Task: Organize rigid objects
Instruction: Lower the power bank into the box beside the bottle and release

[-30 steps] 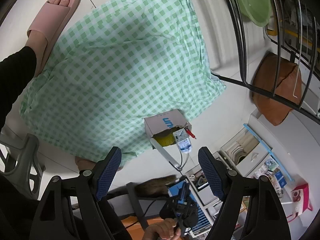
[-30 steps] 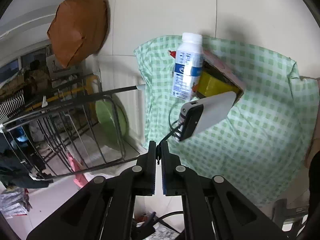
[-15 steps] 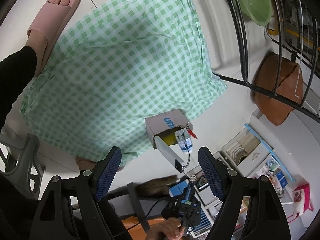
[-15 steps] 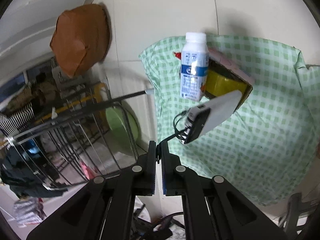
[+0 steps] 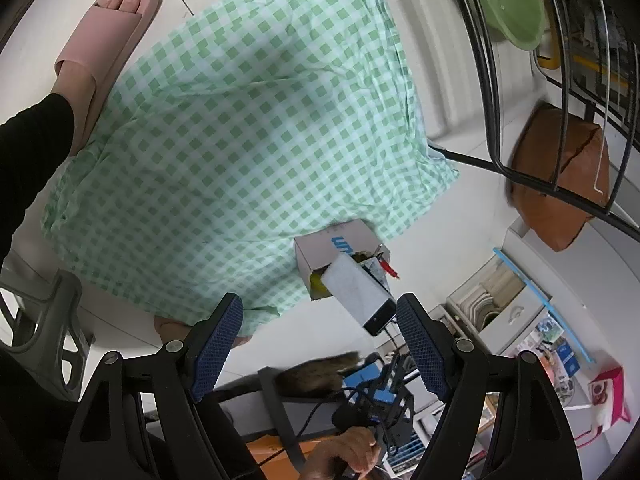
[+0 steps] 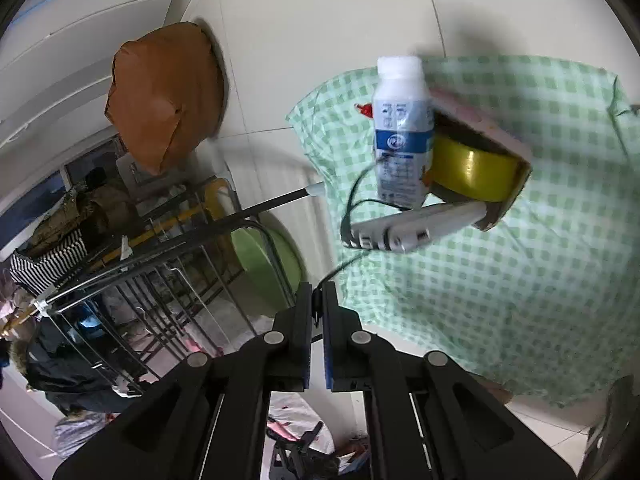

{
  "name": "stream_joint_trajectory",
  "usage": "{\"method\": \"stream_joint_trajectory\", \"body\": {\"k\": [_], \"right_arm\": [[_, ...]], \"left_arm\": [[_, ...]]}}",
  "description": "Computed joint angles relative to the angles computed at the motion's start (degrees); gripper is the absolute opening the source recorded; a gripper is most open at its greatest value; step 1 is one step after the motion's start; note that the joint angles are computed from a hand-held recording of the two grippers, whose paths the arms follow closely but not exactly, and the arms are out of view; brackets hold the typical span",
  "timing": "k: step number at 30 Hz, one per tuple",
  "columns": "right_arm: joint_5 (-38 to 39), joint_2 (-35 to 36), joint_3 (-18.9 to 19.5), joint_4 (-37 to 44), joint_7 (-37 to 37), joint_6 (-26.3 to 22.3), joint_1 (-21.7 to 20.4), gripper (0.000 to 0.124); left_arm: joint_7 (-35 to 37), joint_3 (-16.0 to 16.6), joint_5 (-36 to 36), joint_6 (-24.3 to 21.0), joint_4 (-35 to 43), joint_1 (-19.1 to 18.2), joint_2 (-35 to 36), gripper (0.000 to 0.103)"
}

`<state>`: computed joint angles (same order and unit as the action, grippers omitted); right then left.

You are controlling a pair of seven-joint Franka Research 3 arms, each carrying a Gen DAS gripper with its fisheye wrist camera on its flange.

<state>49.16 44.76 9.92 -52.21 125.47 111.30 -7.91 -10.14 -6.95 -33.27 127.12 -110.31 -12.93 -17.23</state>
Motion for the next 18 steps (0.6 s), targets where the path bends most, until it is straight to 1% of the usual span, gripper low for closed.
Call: {"method": "stream_joint_trajectory", "body": {"k": [1, 4, 11, 13, 18], "right_arm": [[-0.6, 0.1, -0.3, 0.4, 0.0, 0.4, 0.4, 0.006], [-2.2, -2.1, -1.7, -2.3, 0.9, 3.2, 0.9, 0.006], [-4.4, -10.7, -5.1, -14.2, 5.4, 8.2, 1.5, 0.007], [-3.4, -12.2, -5.3, -16.7, 6.8, 8.5, 1.2, 0.007], [-2.8, -13.3, -5.6, -17.8, 7.5, 7.3, 1.3, 0.006]], "left_arm": [[0.1, 0.0, 0.1, 0.0, 0.0, 0.0, 0.1, 0.078], [0.1, 0.1, -0.3, 0.0, 0.0, -0.1, 0.1, 0.078], [0.5, 0.0, -0.1, 0.2, 0.0, 0.0, 0.3, 0.078], [0.6, -0.1, -0.4, 0.4, -0.1, -0.2, 0.4, 0.078], [0.7, -0.1, -0.7, 0.0, 0.1, -0.3, 0.8, 0.078]]}}
